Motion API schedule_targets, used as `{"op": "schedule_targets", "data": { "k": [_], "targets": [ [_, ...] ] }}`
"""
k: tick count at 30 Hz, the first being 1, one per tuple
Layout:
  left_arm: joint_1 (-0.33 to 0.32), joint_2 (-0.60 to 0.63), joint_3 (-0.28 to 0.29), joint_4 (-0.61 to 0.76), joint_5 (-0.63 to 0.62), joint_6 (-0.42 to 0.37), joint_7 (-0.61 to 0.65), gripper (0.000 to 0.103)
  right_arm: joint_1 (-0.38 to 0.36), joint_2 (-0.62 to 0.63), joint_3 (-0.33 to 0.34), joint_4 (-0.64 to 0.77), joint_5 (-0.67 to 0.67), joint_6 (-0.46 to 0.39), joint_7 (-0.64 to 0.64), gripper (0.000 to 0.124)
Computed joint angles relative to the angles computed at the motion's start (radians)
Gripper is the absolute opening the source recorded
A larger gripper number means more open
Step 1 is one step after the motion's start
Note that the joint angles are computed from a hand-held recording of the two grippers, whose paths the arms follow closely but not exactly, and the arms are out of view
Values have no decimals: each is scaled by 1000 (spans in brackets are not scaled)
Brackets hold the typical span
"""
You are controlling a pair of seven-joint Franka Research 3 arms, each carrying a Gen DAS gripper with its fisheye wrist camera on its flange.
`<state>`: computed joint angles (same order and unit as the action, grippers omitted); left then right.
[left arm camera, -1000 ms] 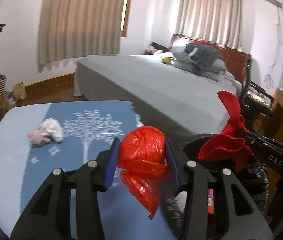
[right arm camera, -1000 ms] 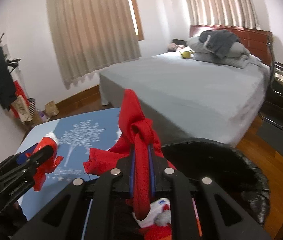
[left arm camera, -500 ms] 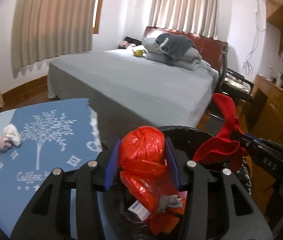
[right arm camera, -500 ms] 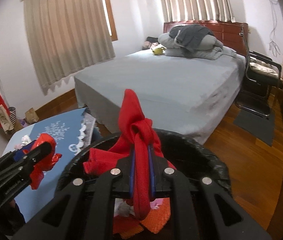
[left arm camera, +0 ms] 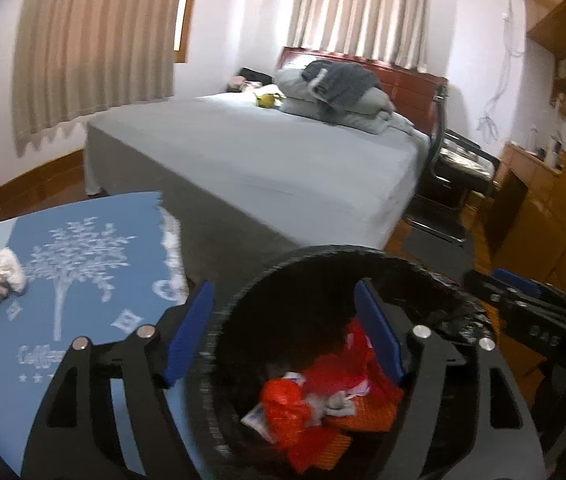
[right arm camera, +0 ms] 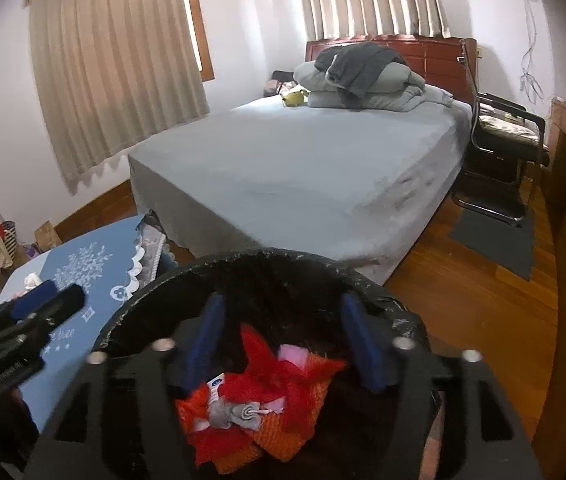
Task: Collect trash
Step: 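Open the left tool over the bin while the right tool releases the red glove, then reach the left tool to the pink rolled cloth and grasp it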
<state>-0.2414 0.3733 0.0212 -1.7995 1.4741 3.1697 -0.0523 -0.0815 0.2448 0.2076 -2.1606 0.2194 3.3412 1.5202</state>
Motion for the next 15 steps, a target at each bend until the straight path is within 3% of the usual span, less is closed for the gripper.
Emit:
{"op": "schedule_targets", "data": {
  "k": [2, 4, 10, 15],
  "targets": [
    [2, -26, 15, -21, 59, -29, -70, 79, 39, -1, -32, -4, 8, 22, -6, 91],
    [21, -56, 13, -49, 118, -69, -136, 87, 45, -3, -31, -7, -4, 35, -4, 98],
    [107, -141, -21, -146, 136, -164, -172, 92, 1, 21, 52, 31, -67, 16, 24, 98],
    [190, -204, -42, -226, 144, -230, -199, 92, 44, 75, 75, 107, -79, -2, 8, 98]
  ]
}}
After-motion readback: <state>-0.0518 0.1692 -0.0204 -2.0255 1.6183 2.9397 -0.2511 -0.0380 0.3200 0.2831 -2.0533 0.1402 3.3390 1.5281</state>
